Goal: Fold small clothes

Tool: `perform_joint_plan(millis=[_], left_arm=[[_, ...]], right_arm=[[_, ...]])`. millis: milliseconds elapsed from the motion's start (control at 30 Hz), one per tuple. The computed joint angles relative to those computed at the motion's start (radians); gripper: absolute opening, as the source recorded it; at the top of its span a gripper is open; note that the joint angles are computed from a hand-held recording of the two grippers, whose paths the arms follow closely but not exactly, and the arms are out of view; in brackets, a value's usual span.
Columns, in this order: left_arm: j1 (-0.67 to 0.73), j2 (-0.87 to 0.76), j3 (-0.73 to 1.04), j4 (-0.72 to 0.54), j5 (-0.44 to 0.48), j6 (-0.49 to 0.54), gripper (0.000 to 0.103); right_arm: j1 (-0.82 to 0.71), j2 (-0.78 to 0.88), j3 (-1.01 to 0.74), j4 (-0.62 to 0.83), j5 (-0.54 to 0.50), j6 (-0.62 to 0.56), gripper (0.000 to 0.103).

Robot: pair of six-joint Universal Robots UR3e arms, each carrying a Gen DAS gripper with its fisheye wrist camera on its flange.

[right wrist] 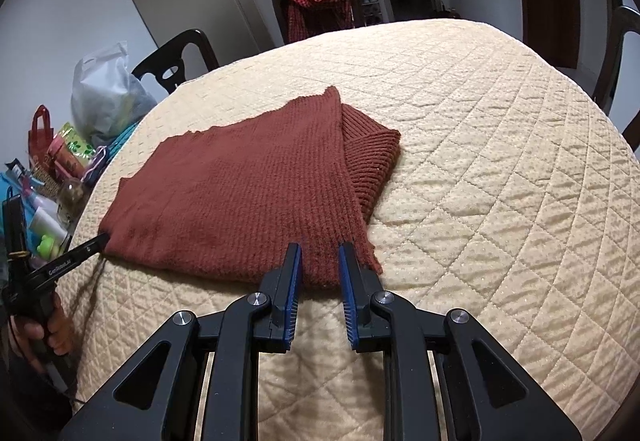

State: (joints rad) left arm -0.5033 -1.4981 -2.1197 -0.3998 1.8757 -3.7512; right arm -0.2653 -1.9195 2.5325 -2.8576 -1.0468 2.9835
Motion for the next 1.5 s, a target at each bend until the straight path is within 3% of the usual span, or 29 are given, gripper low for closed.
perform_joint_plan(millis=[100,167,433,733,967,1167,1333,1400,1467,1500], left_arm=[[-0.016,0.021,-0.001,-0.026,0.018,-0.010,0.014],[-0.030,0.035,-0.003,-0.039,0.032,-0.015,0.024],[-0.056,0.074,-0.031,-0.060,0.048,-0.041,0.033],[0.039,0.105,-0.125,0.037,-0.087,-0.052,0.040],[0.114,0.105,-0.150,0.102,-0.173,-0.065,0.045],[0.164,0.117,-0.196,0.173,-0.227,-0.092,0.045],[0.165,0.082,-0.190,0.209,-0.208,-0.112,0.042],[0.163,0.069,-0.173,0.201,-0.191,-0.111,0.036],[0.170,0.066,-0.174,0.200,-0.190,-0.113,0.026],[0.180,0.067,-0.176,0.202,-0.201,-0.108,0.022]], right_arm=[[-0.023,-0.064,0.021,0.051,0.027,-0.013,0.025],[-0.051,-0.119,0.038,0.108,0.061,-0.030,0.035],[-0.127,-0.238,0.075,0.294,0.145,-0.088,0.038],[-0.166,-0.194,0.079,0.318,0.213,-0.074,0.045],[-0.182,-0.072,0.050,0.246,0.285,-0.007,0.045],[-0.238,-0.029,0.063,0.243,0.380,0.023,0.046],[-0.234,0.010,0.059,0.180,0.384,0.076,0.045],[-0.224,0.028,0.054,0.144,0.370,0.104,0.040],[-0.211,0.057,0.044,0.106,0.348,0.134,0.024],[-0.213,0.061,0.043,0.104,0.348,0.139,0.020]])
